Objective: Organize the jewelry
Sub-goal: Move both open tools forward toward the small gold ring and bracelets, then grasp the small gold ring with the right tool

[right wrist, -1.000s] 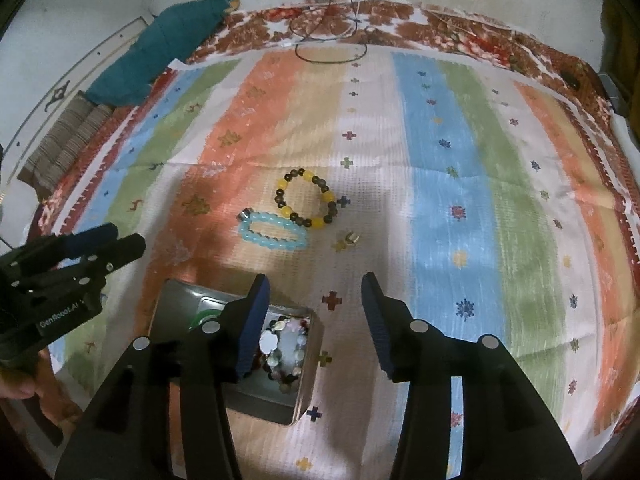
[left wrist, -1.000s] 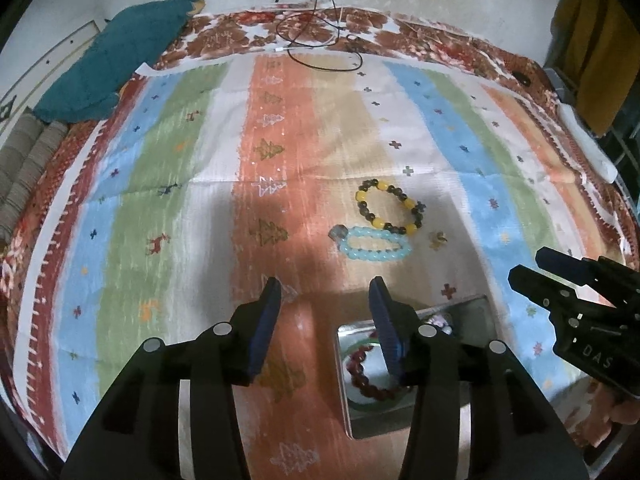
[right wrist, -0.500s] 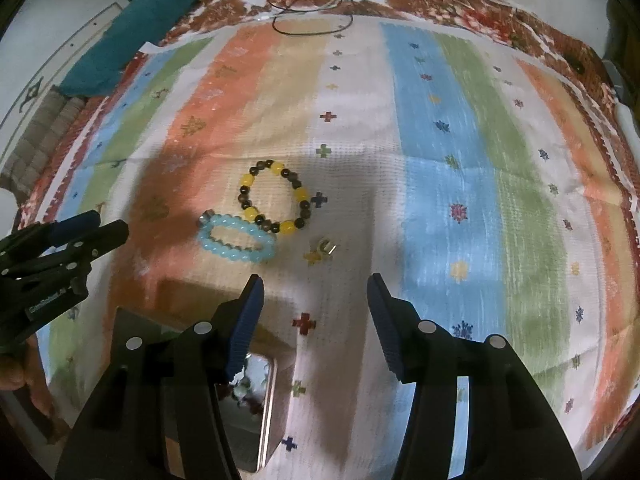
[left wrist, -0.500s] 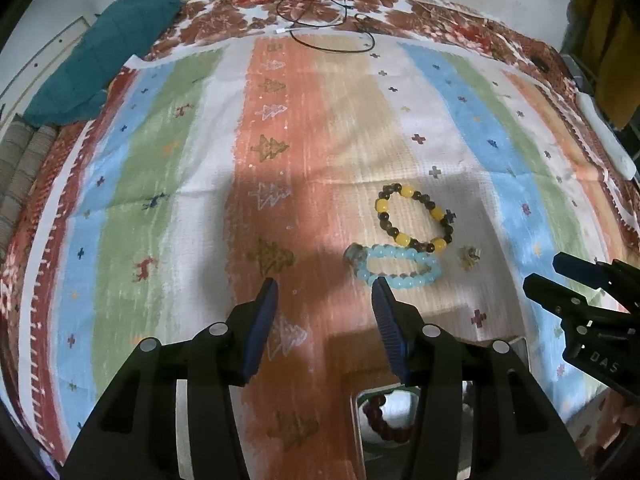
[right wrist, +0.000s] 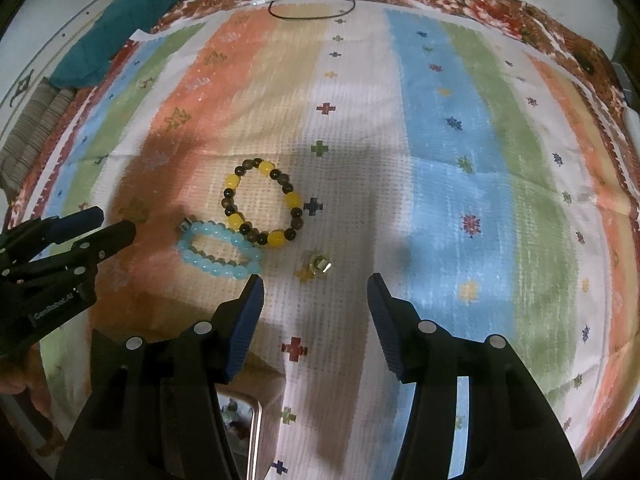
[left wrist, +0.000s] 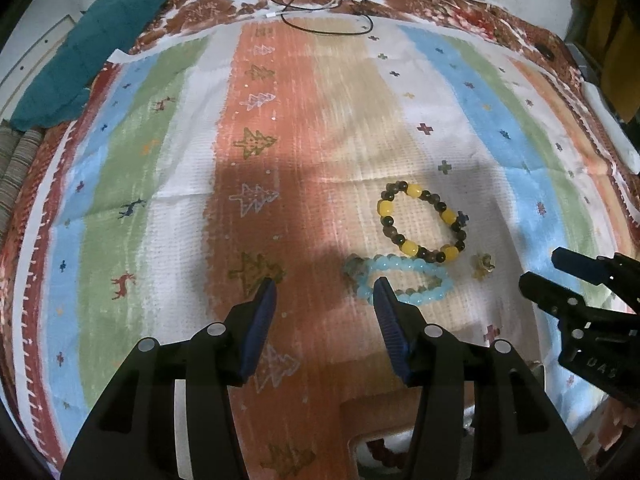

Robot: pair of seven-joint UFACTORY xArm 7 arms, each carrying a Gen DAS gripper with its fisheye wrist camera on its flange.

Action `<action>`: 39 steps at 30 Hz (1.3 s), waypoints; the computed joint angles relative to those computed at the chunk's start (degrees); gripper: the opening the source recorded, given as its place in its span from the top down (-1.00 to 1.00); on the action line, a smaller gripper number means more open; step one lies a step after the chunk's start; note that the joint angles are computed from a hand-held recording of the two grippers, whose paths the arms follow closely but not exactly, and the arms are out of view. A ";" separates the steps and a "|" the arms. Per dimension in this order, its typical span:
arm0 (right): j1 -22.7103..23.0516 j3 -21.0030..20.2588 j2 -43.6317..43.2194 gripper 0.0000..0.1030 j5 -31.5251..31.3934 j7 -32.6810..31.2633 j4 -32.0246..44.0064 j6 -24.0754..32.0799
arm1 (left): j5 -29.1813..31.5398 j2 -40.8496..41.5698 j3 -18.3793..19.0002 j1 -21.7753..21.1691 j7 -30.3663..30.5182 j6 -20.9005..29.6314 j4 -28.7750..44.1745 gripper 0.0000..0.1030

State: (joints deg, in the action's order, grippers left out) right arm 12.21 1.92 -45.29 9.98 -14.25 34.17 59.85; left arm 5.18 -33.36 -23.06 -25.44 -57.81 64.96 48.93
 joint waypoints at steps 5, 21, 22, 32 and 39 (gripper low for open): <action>0.03 0.54 2.22 -0.05 -0.44 0.34 0.03 -0.84 | -0.40 1.12 0.84 -0.01 0.88 -1.88 -0.59 0.02; 0.41 1.34 9.38 0.04 -1.38 0.92 0.76 -3.85 | -4.22 5.39 4.32 -0.55 6.55 -8.10 -3.10 0.03; 0.39 1.36 9.88 0.06 -1.43 0.97 0.90 -3.92 | -4.50 5.70 4.49 -0.62 6.85 -8.41 -3.21 0.07; 0.71 1.49 13.53 0.23 -1.14 0.74 2.14 -4.92 | -4.53 8.42 4.95 -0.72 8.14 -11.18 -3.49 0.14; 0.41 2.41 15.87 0.56 -2.44 1.69 3.11 -6.06 | -7.00 9.10 5.93 -1.48 9.39 -13.91 -3.80 0.58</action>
